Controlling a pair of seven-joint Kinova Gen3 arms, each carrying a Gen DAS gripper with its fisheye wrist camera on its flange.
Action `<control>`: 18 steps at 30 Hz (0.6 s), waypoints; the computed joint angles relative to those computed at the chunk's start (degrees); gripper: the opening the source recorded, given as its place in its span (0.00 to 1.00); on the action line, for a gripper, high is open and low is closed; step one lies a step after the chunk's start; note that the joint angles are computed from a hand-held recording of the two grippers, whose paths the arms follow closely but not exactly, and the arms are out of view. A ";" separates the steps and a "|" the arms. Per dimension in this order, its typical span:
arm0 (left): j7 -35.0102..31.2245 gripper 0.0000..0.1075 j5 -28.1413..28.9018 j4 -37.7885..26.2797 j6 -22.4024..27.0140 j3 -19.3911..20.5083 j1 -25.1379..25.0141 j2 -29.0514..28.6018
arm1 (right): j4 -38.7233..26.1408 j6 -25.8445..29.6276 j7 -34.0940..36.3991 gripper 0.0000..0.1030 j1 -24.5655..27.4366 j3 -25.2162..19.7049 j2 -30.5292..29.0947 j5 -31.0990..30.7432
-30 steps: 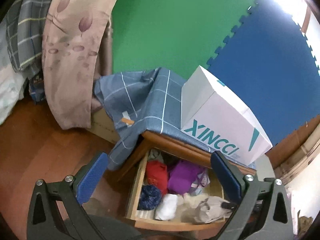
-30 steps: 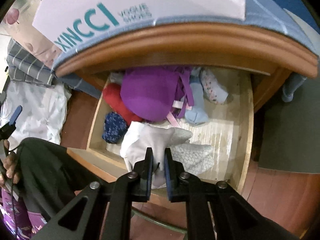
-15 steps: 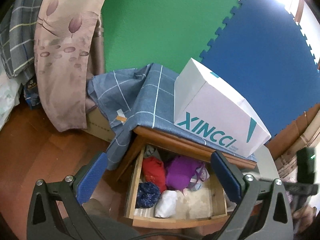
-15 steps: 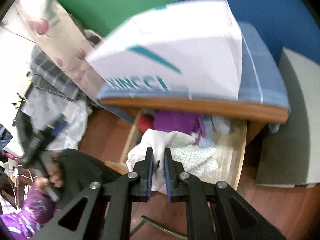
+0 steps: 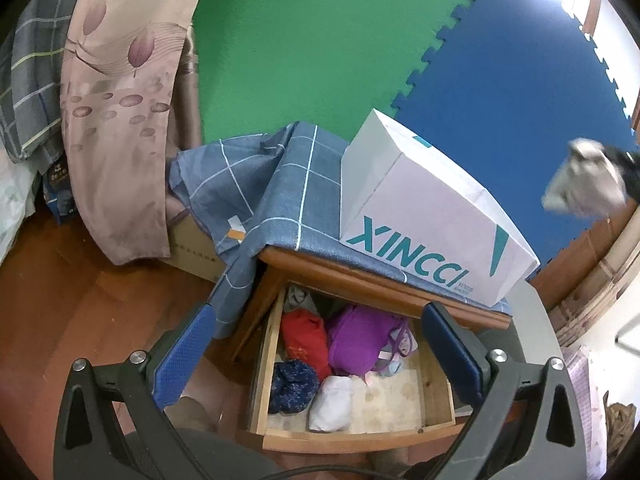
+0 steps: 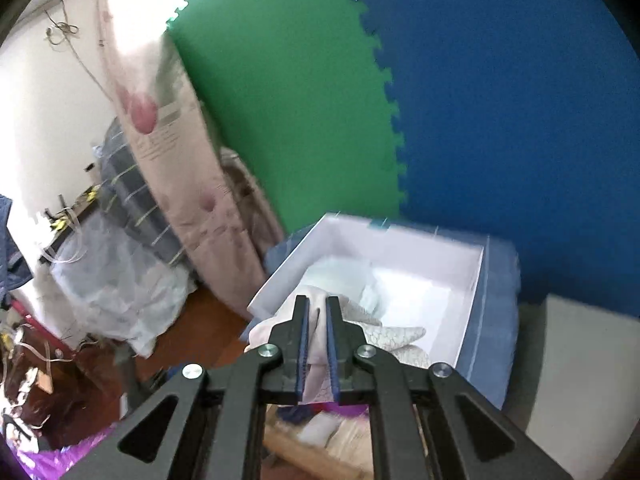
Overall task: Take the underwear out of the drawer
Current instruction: 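Lift the grey underwear into the white shoebox and open the right gripper, then lower the left gripper into the drawer toward the purple bra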
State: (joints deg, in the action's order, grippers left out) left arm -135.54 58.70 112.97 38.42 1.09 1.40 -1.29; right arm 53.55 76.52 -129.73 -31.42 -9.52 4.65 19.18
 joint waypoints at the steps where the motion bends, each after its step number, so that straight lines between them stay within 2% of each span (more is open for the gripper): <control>1: 0.11 0.95 -0.03 0.03 0.01 -0.02 -0.01 -0.02 | -1.97 0.66 1.10 0.08 0.44 0.78 1.64 0.08; 3: 0.16 0.95 -0.11 -0.04 0.07 0.01 0.01 0.06 | -4.39 0.66 2.02 0.08 2.39 2.26 4.57 -1.97; 9: 0.25 0.95 -0.66 -0.27 -0.09 0.30 0.20 0.29 | -2.58 -2.64 2.89 0.08 6.19 6.23 10.61 -5.98; 12: 0.53 0.95 -1.38 -0.42 -0.18 0.43 0.34 0.37 | 0.08 -4.89 2.46 0.08 8.59 6.88 12.12 -8.45; 14: 1.16 0.95 -2.18 -0.49 -0.72 0.72 0.62 0.37 | 1.40 -5.90 2.38 0.02 9.39 7.20 12.62 -9.20; 18: 4.03 0.95 -5.24 -1.25 -1.43 1.32 1.27 0.72 | 1.88 -6.32 1.79 0.02 9.62 7.85 13.84 -8.88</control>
